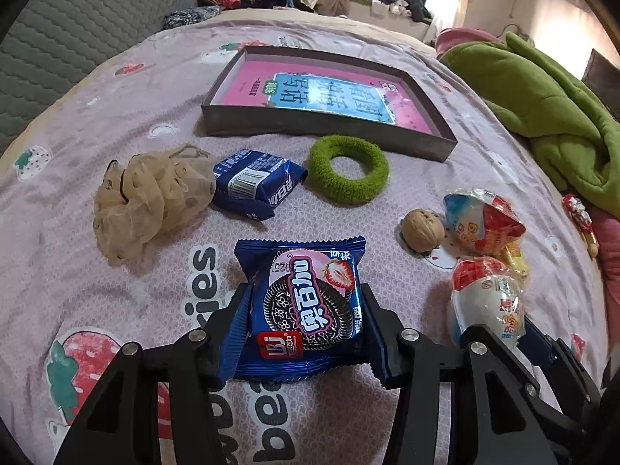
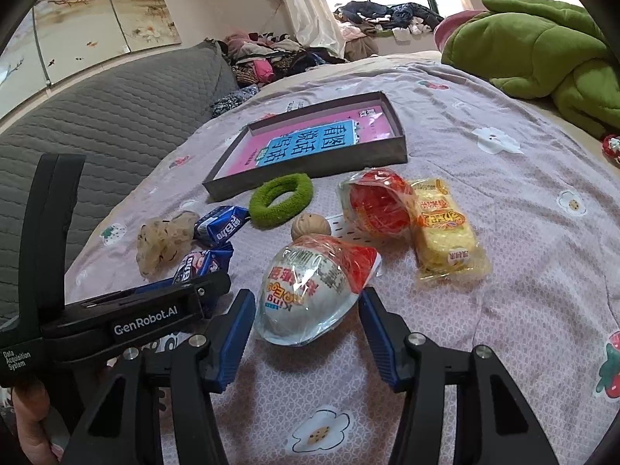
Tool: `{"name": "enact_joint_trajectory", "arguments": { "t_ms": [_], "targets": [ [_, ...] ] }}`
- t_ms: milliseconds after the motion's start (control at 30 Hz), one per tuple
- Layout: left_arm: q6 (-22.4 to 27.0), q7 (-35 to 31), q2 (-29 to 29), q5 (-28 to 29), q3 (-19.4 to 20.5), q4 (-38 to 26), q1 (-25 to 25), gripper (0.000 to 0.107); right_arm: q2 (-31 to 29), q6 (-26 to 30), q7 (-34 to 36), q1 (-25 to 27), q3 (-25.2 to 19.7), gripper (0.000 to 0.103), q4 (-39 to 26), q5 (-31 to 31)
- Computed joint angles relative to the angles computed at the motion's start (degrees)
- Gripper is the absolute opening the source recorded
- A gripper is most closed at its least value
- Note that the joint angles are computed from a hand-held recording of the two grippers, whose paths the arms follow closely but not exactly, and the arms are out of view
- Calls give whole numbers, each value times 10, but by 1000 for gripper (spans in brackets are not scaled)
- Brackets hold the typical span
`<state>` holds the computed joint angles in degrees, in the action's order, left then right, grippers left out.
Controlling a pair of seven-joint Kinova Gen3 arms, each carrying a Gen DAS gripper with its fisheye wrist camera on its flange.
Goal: Organize objects
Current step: 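Close left tool on cookie pack while right tool closes on egg candy, then carry cookie pack in left tool while right tool carries egg to pink tray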
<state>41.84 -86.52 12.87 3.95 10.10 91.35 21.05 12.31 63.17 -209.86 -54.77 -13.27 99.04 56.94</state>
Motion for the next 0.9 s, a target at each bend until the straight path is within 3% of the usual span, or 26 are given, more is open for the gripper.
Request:
{"name": "enact_joint_trajectory", "arguments": {
  "t_ms": [300, 667, 900],
  "targets": [
    [-11, -9, -22, 4, 0, 7, -6, 55, -5, 14, -3, -10, -6, 55, -1, 25],
    [-9, -16, -53, 5, -3, 6, -18, 55, 2, 70, 56, -22, -11, 52, -45, 32],
    [-10, -30, -65, 17, -1, 9, -26, 55, -8, 75, 45, -29, -10, 52, -40, 50]
  ]
}}
